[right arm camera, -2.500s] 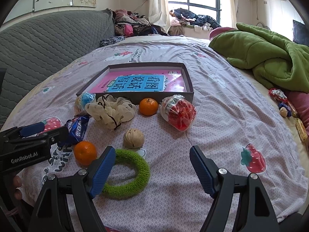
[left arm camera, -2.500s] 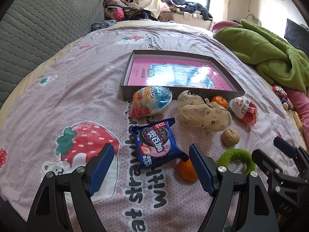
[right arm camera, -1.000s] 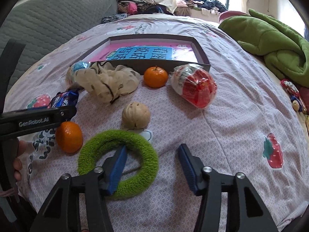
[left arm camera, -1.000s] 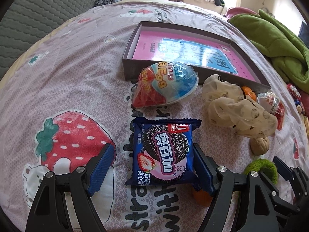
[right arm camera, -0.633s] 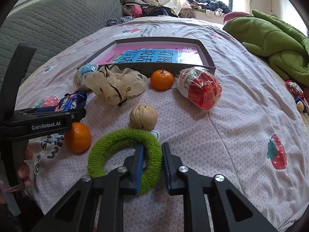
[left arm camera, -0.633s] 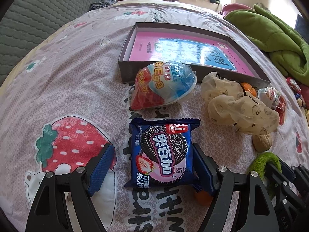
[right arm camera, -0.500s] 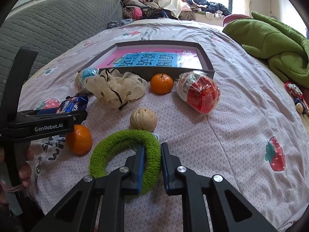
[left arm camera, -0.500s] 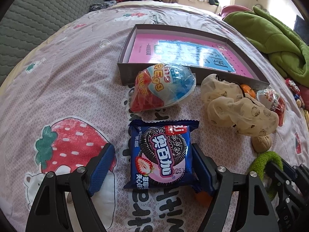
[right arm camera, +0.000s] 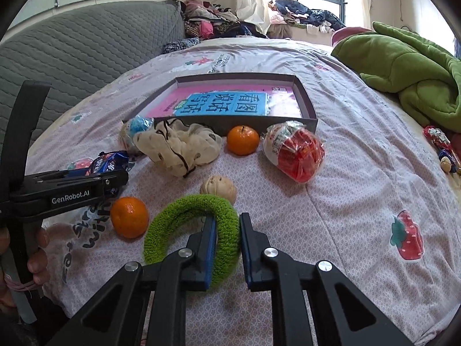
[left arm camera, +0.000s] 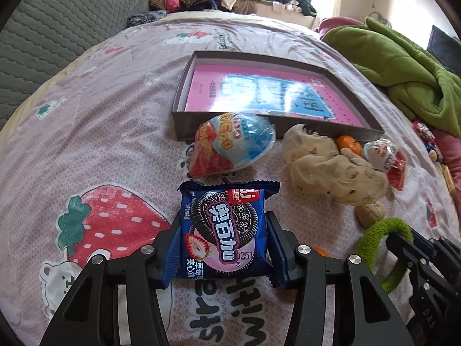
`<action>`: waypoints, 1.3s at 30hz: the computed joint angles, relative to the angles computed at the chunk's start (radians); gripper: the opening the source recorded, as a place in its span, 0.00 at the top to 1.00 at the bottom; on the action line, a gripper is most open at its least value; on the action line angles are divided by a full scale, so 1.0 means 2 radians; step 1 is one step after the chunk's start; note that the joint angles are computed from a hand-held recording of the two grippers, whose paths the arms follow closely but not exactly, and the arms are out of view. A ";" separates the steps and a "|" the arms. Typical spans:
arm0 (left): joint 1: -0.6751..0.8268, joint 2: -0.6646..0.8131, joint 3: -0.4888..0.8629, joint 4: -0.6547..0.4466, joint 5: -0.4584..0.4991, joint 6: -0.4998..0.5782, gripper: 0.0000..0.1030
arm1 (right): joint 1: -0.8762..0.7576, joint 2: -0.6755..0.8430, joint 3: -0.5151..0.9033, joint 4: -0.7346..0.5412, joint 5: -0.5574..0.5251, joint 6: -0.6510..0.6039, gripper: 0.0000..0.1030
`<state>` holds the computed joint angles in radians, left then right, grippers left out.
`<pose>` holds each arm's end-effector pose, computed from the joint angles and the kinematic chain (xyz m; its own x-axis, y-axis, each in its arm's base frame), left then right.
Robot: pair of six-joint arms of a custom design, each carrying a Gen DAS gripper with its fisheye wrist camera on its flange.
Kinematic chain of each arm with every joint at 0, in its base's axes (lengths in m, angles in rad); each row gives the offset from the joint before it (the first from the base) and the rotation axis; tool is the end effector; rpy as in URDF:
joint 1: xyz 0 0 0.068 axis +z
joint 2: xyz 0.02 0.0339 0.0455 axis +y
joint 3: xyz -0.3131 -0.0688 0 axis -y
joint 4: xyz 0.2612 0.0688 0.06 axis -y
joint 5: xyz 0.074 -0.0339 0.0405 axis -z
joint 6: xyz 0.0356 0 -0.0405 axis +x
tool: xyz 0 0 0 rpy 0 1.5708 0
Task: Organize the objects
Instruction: 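Close the left tool on the cookie pack while the right tool closes on the green ring, then lift and carry the cookie pack with the left tool while the right tool carries the ring to the box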
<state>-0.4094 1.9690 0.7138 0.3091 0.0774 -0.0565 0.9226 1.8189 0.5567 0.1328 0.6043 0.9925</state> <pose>0.3141 -0.1393 0.0836 -0.7677 0.2717 -0.5804 0.3956 0.9134 -0.0956 0.1837 0.2090 0.0930 -0.7250 0.1841 -0.6637 0.1787 0.9809 0.0769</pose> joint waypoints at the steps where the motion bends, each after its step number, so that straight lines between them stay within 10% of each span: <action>1: -0.001 -0.004 -0.003 0.001 0.003 0.000 0.48 | 0.001 -0.001 0.000 -0.001 0.002 0.000 0.84; 39: -0.019 -0.052 0.023 -0.016 -0.014 0.007 0.48 | -0.055 -0.081 0.024 0.004 0.044 -0.123 0.85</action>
<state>-0.4471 1.8653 0.7599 0.2767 0.0500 -0.0416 0.8117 1.6562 0.6056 0.1413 0.6928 0.7457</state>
